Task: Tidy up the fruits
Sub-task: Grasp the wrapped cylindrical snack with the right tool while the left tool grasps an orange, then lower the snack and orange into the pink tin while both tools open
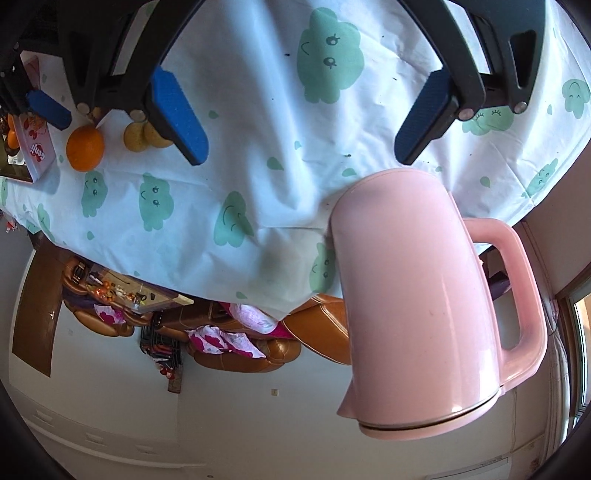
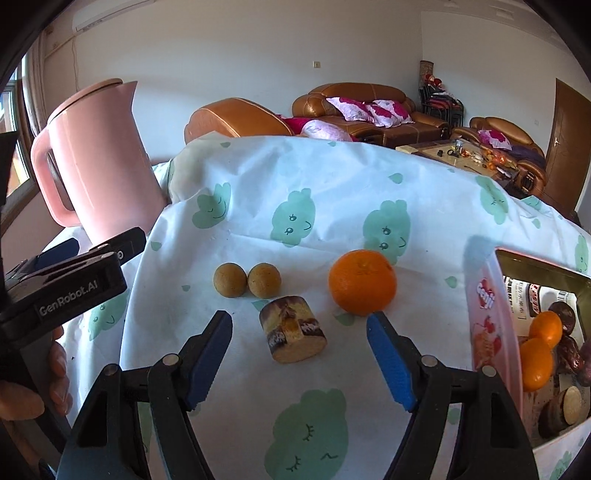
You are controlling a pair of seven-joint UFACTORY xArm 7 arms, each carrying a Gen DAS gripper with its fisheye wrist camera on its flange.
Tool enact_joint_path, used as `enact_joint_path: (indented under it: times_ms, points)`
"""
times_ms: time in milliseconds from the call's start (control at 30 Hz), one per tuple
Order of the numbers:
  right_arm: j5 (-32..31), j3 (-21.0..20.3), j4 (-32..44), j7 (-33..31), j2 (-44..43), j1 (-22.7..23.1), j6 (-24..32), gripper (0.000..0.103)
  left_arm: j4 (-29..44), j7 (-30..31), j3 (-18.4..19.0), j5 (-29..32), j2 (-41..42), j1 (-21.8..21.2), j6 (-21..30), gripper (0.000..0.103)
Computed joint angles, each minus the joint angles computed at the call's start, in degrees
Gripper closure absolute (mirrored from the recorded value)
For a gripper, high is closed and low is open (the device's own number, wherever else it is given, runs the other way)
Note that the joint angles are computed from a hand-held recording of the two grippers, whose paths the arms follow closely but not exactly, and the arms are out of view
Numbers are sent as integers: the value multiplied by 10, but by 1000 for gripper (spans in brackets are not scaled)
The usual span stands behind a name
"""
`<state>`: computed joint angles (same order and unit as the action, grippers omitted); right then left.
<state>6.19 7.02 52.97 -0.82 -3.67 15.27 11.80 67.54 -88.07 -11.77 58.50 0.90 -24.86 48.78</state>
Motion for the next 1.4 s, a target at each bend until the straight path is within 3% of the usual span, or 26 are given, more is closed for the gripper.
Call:
enact_joint_path:
  times_ms: [100, 133, 200, 267, 367, 433, 567, 700, 767, 933, 1100, 1200, 1367, 1400]
  points:
    - [-43, 5, 36, 28, 28, -5, 58, 49, 7, 6, -1, 6, 7, -3, -5, 1]
    - [-43, 5, 44, 27, 34, -5, 72, 50, 9, 7, -1, 8, 9, -4, -6, 1]
    - [-29, 4, 37, 13, 29, -4, 64, 60, 11, 10, -1, 12, 11, -8, -10, 1]
    - [-24, 3, 29, 8, 22, -4, 62, 60, 12, 7, 0, 24, 12, -11, -16, 1]
    - [13, -1, -10, -15, -12, -2, 15, 60, 4, 1, 2, 43, 6, -11, -42, 1]
    - [-9, 0, -49, 3, -49, -12, -38, 60, -1, -9, 2, 61, 3, -9, -69, 1]
    - [-76, 18, -105, 71, -120, -77, -98, 60, 7, -12, -2, 88, 12, -11, -115, 1]
    - [-139, 79, -141, 141, -167, -198, -137, 60, 52, 62, -3, 61, 53, -28, -155, 8]
    - [-150, 88, -151, 155, -175, -229, -146, 60, 88, 104, 0, 34, 85, -43, -168, 8]
    - [-133, 21, -150, 142, -167, -185, -141, 60, 223, 243, 3, -60, 192, -80, -122, 26]
    - [-115, -9, -158, 124, -172, -163, -156, 60, 336, 320, 6, -154, 283, -92, -87, 40]
    - [-109, -16, -159, 113, -175, -157, -161, 60, 389, 338, 42, -153, 317, -133, -30, 42]
    - [-84, -54, -154, 89, -171, -118, -151, 60, 445, 393, 61, -227, 354, -145, 7, 44]
    - [-78, -61, -154, 85, -171, -110, -148, 60, 437, 388, 61, -235, 349, -140, -8, 46]
